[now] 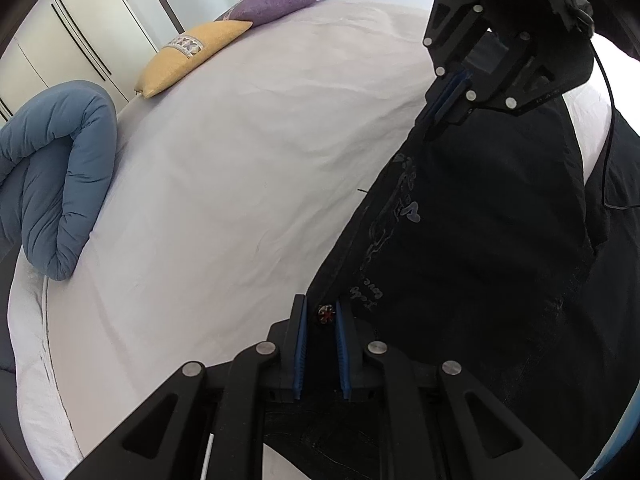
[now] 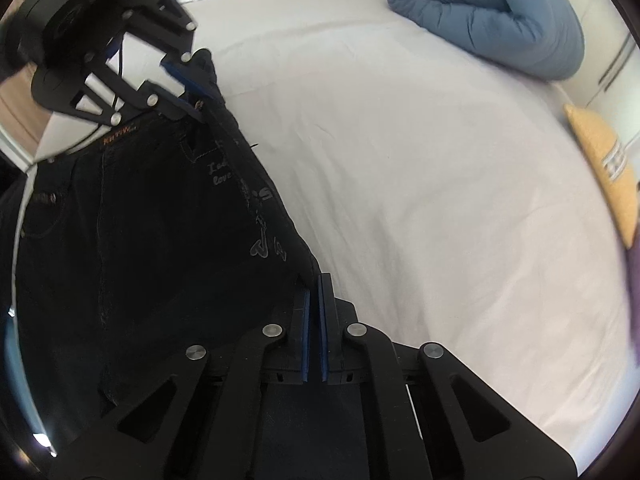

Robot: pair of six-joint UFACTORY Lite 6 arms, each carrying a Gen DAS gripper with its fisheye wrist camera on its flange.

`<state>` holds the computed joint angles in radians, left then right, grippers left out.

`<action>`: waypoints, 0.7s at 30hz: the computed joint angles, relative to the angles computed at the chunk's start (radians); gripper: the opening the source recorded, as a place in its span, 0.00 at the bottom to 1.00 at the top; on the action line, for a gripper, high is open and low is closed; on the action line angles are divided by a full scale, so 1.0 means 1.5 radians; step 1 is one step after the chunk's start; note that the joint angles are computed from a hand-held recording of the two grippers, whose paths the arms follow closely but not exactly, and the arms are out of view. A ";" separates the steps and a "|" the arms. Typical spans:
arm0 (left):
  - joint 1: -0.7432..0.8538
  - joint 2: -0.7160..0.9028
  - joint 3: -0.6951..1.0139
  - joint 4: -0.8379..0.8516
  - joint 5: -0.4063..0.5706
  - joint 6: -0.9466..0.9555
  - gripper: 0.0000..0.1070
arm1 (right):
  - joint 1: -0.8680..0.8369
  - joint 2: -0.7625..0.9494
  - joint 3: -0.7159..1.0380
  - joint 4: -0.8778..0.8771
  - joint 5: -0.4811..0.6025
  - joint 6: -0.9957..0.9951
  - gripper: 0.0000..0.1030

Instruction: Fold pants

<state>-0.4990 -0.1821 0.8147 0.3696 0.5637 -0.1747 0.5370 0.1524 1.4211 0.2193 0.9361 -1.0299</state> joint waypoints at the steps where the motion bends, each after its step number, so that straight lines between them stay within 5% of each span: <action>1: -0.009 -0.013 -0.001 0.001 0.010 -0.004 0.13 | 0.026 -0.039 -0.038 -0.042 -0.032 0.009 0.02; 5: -0.061 -0.058 -0.013 0.039 0.056 -0.040 0.13 | 0.183 -0.225 -0.246 -0.309 -0.138 0.127 0.02; 8: -0.146 -0.095 -0.033 0.077 0.109 -0.099 0.13 | 0.325 -0.348 -0.380 -0.519 -0.137 0.241 0.02; 13: -0.364 -0.155 -0.086 0.139 0.218 -0.253 0.13 | 0.636 -0.461 -0.526 -0.726 0.013 0.451 0.02; 21: -0.684 -0.100 -0.100 0.135 0.302 -0.480 0.13 | 1.113 -0.420 -0.663 -0.733 0.220 0.679 0.02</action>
<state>-1.5245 -0.3324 0.6648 0.5723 1.0174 -0.8945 2.2067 -0.4772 0.4265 -0.8795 1.2667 -0.0114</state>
